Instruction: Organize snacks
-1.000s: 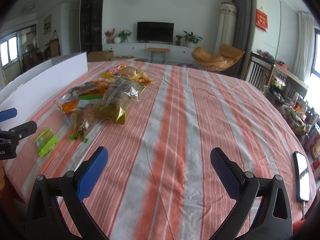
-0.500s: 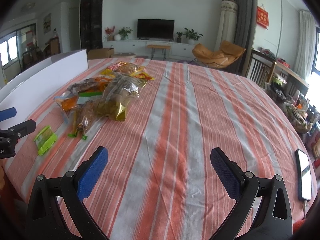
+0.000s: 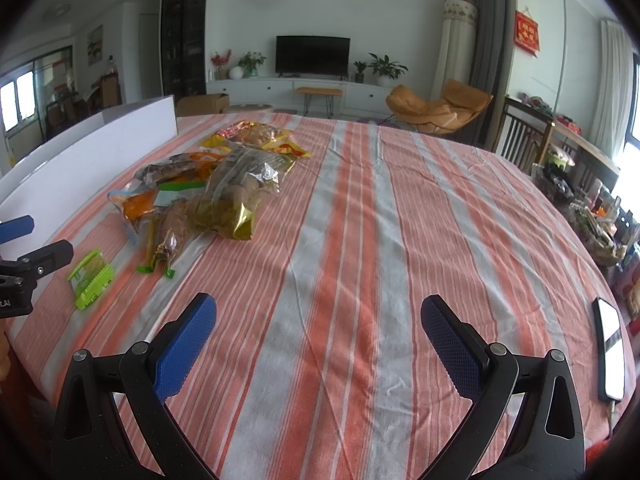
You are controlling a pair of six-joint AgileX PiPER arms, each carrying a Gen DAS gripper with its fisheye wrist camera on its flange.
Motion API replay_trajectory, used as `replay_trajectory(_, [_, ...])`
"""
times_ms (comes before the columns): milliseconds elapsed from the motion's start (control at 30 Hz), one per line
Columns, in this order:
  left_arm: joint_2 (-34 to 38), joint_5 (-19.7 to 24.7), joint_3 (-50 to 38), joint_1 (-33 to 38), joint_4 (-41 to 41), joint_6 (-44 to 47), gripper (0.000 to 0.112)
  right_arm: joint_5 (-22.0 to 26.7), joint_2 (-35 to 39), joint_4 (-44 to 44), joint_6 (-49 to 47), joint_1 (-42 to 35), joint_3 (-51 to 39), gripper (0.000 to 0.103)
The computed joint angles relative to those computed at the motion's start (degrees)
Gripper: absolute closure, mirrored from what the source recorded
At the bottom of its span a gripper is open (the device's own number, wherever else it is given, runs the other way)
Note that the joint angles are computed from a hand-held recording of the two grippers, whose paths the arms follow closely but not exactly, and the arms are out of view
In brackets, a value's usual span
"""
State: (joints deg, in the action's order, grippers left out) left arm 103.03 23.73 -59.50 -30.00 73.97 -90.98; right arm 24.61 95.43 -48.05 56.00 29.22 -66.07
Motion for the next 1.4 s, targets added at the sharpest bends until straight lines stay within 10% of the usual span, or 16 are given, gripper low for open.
replay_trajectory(867, [0.40, -0.38, -0.13, 0.34, -0.26, 0.04, 0.010, -0.25, 0.53, -0.02, 0.68, 0.12, 0.19, 0.000])
replay_trajectory(1400, [0.41, -0.43, -0.11, 0.36, -0.23, -0.01, 0.010, 2.51, 3.58, 22.37, -16.87, -4.98, -3.04, 0.000])
